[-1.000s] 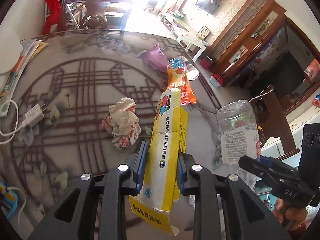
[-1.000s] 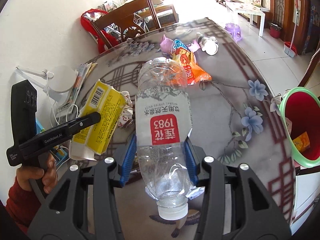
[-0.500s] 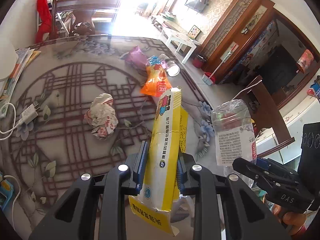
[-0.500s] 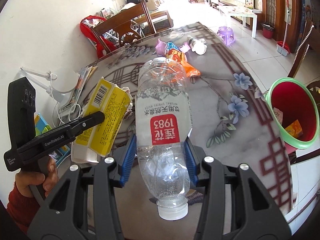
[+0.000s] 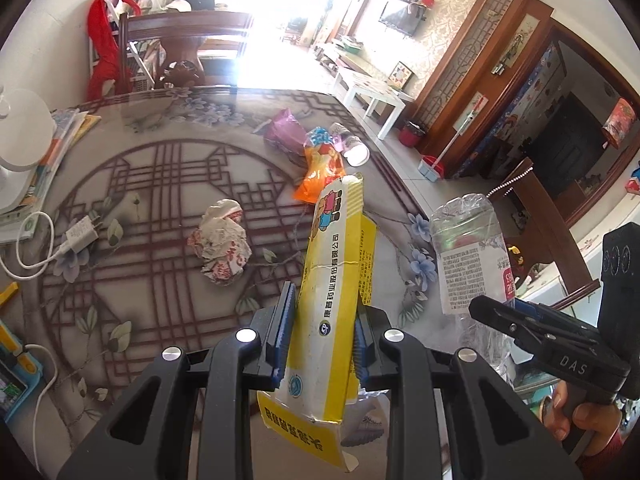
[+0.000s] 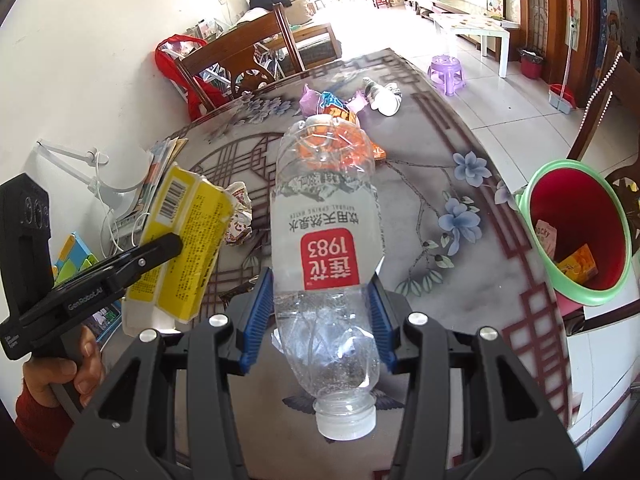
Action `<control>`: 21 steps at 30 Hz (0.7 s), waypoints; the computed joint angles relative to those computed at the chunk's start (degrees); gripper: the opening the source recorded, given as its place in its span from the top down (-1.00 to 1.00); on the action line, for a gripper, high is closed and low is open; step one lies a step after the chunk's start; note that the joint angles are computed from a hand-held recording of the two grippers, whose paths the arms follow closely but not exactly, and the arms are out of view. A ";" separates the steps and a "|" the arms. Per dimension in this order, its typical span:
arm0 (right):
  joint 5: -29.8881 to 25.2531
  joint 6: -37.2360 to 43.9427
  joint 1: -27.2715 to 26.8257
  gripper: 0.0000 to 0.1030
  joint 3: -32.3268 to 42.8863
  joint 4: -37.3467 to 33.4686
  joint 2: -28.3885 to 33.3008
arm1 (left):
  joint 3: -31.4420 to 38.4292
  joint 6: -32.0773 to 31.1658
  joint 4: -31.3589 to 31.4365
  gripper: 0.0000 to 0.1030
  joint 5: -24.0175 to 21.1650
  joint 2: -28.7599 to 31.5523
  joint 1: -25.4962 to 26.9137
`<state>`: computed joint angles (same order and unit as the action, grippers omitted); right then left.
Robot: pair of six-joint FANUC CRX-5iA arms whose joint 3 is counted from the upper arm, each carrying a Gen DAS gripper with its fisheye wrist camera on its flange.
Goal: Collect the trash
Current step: 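Carry the yellow box and water bottle over the red bucket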
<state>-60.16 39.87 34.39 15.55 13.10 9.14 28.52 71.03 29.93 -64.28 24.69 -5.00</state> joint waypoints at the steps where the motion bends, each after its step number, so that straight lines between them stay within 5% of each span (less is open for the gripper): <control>1: 0.14 0.35 -0.12 0.14 0.15 -0.06 0.08 | 0.11 0.52 -0.36 0.55 0.15 -0.09 -0.05; 15: -0.41 18.81 -6.48 0.14 4.69 -10.36 0.94 | -1.62 17.86 -9.09 0.55 7.22 -3.64 -5.04; 21: -0.79 23.95 -10.08 0.14 3.33 -14.56 -1.09 | 1.53 24.28 -13.00 0.55 6.02 -2.09 -8.45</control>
